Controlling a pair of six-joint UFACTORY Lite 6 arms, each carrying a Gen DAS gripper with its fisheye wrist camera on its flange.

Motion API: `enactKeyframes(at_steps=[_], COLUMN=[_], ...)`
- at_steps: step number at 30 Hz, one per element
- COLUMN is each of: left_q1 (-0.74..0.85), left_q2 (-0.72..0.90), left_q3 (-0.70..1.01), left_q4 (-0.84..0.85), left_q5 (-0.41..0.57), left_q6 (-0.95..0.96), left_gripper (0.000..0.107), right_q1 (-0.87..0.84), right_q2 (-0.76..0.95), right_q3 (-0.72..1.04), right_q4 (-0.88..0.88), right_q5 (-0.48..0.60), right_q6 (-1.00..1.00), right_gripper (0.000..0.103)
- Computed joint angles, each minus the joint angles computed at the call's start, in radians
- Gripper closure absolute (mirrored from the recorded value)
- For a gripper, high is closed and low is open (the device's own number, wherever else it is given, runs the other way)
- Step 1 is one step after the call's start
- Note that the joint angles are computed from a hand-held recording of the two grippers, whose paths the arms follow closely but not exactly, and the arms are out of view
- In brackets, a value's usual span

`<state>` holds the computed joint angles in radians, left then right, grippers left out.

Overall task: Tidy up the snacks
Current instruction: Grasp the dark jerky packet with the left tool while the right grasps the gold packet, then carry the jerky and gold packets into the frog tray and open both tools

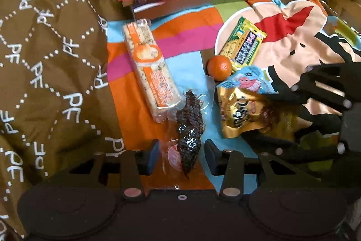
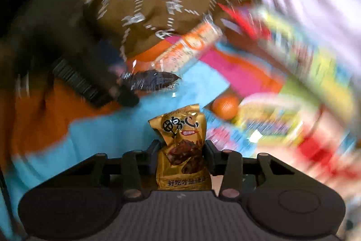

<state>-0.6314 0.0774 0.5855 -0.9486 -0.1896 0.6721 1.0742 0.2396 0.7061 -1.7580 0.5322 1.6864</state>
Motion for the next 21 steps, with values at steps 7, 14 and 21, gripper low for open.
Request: enactKeyframes(at_steps=[7,14,21], left_q1=[-0.125,-0.164,-0.167], left_q2=[-0.069,-0.109,-0.12], left_q3=[-0.058,-0.096,-0.102], left_q4=[-0.118,-0.081,-0.033], left_q5=[-0.156,-0.302,-0.442], left_q6=[0.044,-0.057,-0.181], left_gripper=[0.062,0.062,0.062], right_q1=[0.148,0.167,0.107], right_q2=[0.066,0.048,0.018], right_q3=[-0.028,-0.06,-0.057], right_q4=[-0.027,-0.085,-0.178], right_q5=[0.257,0.434,0.524], right_q6=[-0.047,0.033,0.091], right_gripper=[0.058,0.057,0.056])
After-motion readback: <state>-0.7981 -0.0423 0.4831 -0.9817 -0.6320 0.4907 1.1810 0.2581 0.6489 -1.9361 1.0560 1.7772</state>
